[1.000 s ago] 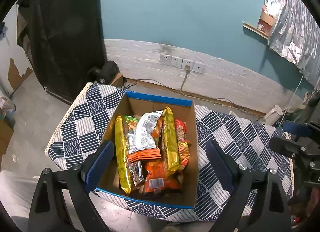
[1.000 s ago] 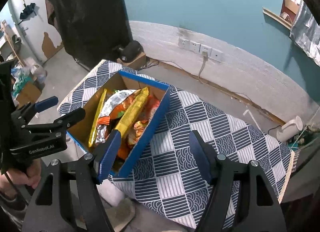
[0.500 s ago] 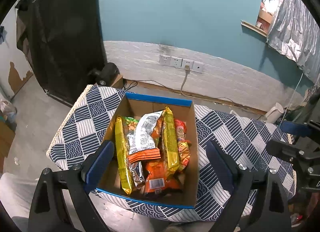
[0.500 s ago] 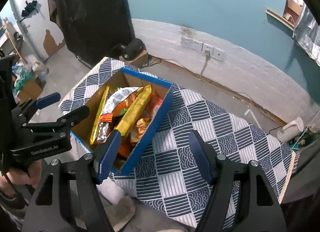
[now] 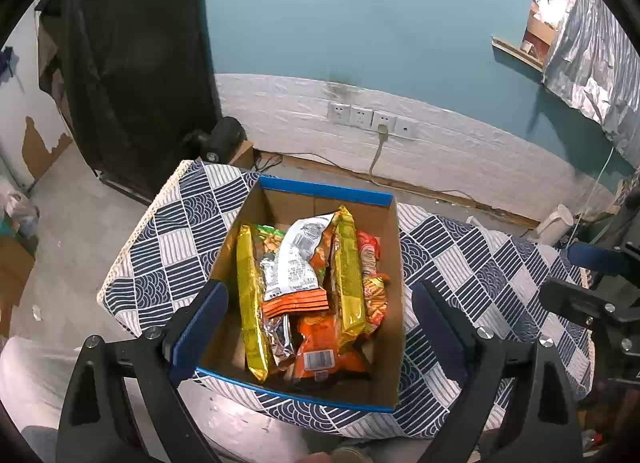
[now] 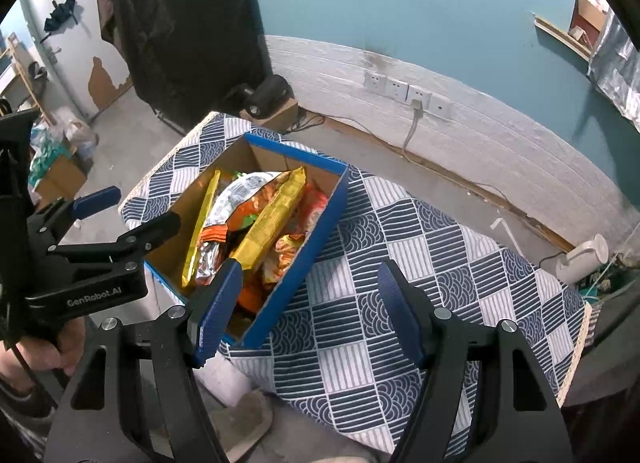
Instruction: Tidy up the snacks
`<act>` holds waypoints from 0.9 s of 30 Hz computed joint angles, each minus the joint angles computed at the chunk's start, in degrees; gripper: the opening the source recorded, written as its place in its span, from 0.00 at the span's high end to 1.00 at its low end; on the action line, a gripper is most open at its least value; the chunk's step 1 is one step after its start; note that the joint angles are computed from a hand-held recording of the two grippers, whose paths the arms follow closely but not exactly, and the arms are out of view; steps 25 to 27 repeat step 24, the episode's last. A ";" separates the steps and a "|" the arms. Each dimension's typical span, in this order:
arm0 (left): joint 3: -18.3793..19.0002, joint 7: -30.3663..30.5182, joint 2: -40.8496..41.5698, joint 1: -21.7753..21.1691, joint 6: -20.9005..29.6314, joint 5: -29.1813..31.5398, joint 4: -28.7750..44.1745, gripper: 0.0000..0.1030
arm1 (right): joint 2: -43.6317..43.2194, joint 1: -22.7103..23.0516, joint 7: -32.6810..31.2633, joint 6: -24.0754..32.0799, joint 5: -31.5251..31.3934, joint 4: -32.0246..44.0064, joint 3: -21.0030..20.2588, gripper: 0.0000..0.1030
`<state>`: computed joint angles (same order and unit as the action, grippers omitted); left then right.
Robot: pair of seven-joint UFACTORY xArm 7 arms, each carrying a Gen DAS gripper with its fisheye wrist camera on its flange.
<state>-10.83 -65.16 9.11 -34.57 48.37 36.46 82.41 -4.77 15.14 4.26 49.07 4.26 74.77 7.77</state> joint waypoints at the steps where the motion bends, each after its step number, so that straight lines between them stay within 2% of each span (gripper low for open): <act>1: 0.00 0.08 -0.03 0.07 -0.16 -0.23 -0.05 0.08 | 0.04 -0.03 0.10 0.03 -0.05 0.04 -0.03 0.31; 27: -0.08 1.75 0.12 0.07 0.14 -0.99 0.22 0.08 | 0.26 -0.06 -0.17 0.79 0.32 0.36 -0.09 0.31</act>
